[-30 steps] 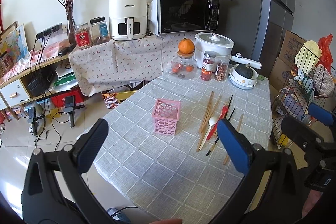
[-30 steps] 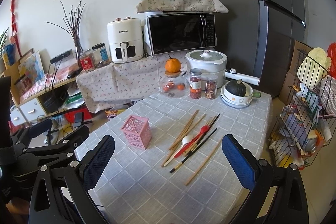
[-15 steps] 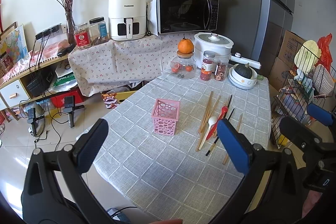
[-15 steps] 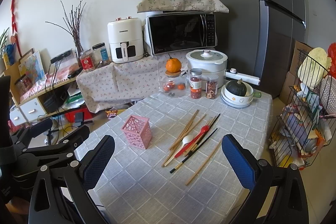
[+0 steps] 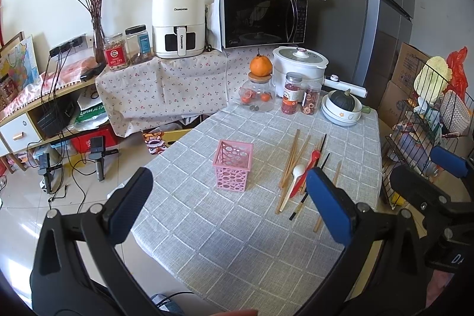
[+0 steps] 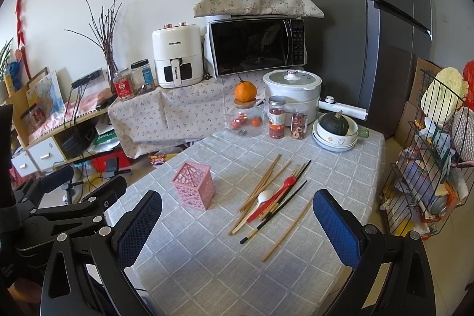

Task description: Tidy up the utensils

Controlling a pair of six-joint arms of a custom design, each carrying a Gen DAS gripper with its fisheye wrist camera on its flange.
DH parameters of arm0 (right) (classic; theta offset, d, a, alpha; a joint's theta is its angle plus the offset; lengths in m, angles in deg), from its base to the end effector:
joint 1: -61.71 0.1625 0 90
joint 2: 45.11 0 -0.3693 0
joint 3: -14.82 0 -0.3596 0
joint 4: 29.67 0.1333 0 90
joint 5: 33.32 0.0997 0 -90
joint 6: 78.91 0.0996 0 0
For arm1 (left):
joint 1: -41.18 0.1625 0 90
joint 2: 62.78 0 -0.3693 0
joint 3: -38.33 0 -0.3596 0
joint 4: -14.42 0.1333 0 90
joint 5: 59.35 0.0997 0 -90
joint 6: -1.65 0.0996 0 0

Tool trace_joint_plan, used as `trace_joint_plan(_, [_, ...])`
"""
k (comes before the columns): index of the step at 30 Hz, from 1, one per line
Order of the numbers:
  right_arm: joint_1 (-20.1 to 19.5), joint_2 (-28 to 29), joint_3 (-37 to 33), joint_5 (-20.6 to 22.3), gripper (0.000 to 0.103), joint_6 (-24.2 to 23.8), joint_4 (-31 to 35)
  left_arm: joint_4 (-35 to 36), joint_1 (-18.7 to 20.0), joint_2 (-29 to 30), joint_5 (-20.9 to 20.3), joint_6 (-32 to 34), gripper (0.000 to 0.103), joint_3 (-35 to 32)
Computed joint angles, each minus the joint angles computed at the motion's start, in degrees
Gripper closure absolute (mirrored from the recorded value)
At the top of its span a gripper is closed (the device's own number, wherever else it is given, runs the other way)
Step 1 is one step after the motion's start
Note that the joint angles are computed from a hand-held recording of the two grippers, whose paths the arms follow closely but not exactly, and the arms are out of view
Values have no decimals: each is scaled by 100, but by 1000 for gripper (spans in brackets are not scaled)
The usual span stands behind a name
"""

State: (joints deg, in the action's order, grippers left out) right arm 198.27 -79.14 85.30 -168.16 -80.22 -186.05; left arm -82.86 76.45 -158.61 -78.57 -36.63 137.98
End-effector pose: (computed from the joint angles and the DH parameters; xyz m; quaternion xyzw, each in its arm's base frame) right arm 0.5639 -0.4472 0.1441 0.2723 -0.8562 0.3621 0.2483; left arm -0.2139 -0.4297 0.4792 0.0993 0.8090 -0.4369 0.3806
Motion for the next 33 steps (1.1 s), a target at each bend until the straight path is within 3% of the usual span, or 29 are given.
trace_joint_plan(15, [-14, 18, -10, 17, 0, 20, 23, 98, -11, 2, -23, -70, 0, -30])
trace_joint_plan(19, [-227, 19, -28, 336, 0, 130, 233, 204, 67, 138, -136, -117, 0, -185])
trace_joint_plan(23, [-725, -70, -135, 712, 0, 922, 1039, -22, 362, 396, -673, 299, 0, -521])
trace_joint_plan(26, [-1210, -192, -150, 1054, 1, 1858, 1701, -102, 595, 644, -913, 599, 0, -792])
trace_joint_plan(31, [-1966, -437, 66, 2167, 5, 3116, 2003, -130, 1012, 1270, -1637, 1076, 4, -1410])
trace_joint_plan(33, [-2123, -368, -70, 2295, 7, 3364, 2181, -213, 1121, 1517, -1874, 1354, 5, -1615])
